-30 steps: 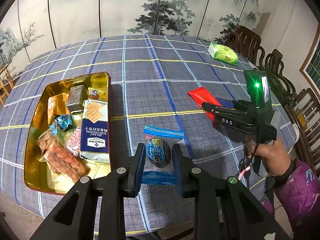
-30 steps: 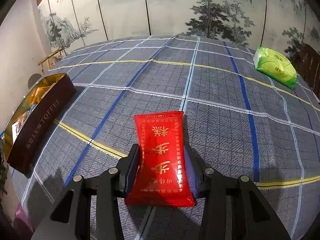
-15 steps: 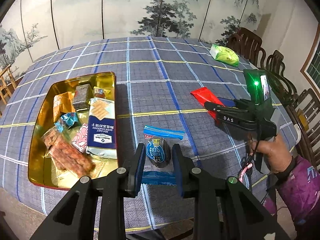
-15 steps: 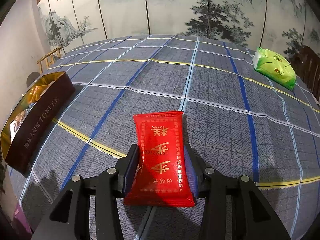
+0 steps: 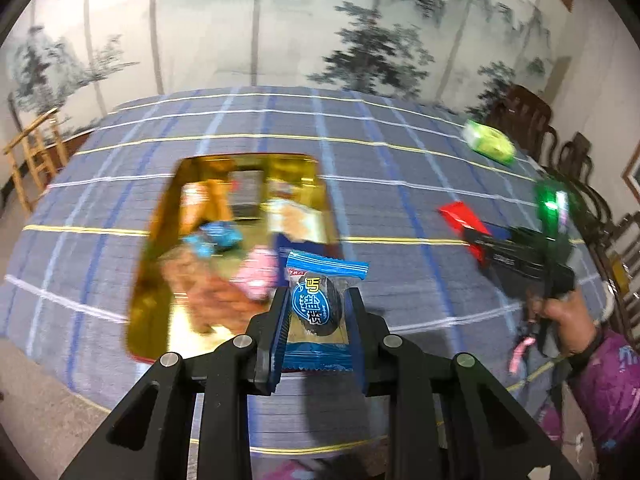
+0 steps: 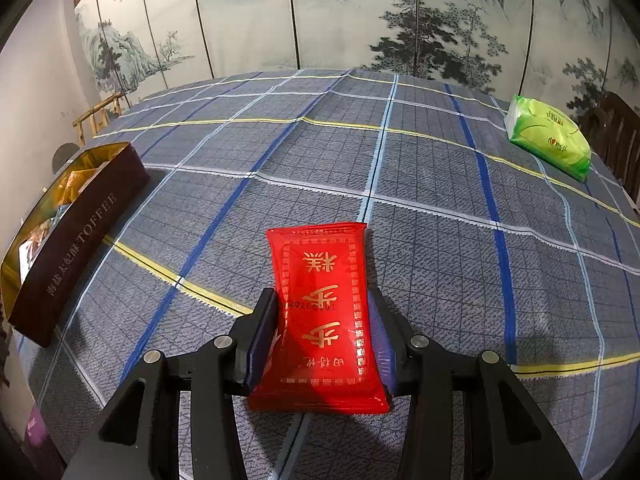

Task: Organize snacks
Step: 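Carry the blue candy into the gold tin and release it with the left gripper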

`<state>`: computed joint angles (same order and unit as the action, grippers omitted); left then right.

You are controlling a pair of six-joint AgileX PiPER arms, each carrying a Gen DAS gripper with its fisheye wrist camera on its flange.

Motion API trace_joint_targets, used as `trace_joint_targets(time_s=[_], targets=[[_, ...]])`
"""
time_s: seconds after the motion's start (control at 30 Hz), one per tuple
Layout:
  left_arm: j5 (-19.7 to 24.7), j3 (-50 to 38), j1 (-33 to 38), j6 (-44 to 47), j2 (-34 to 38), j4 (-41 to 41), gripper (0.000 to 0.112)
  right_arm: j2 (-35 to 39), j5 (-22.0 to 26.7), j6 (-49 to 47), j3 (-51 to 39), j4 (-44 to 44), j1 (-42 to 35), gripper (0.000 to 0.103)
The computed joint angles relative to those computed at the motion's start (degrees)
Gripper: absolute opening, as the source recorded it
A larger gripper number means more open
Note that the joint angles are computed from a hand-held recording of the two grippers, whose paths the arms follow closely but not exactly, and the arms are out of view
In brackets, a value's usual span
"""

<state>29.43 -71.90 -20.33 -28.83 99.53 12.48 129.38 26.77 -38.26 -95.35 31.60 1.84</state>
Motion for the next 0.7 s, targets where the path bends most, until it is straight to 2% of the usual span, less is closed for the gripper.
trace_joint_targets(time_s=[0.3,0.7], targets=[[-1.1,4.6,8.6,-1.0,-2.3,1.8,0.024,0.0,0.0,0.2,0.0,-0.1,0.1,0.045],[-2.5,3.1,8.2,-0.6,0.4,1.8,0.024,0.0,-0.1,0.5,0.0,-0.5,0.2,0.046]])
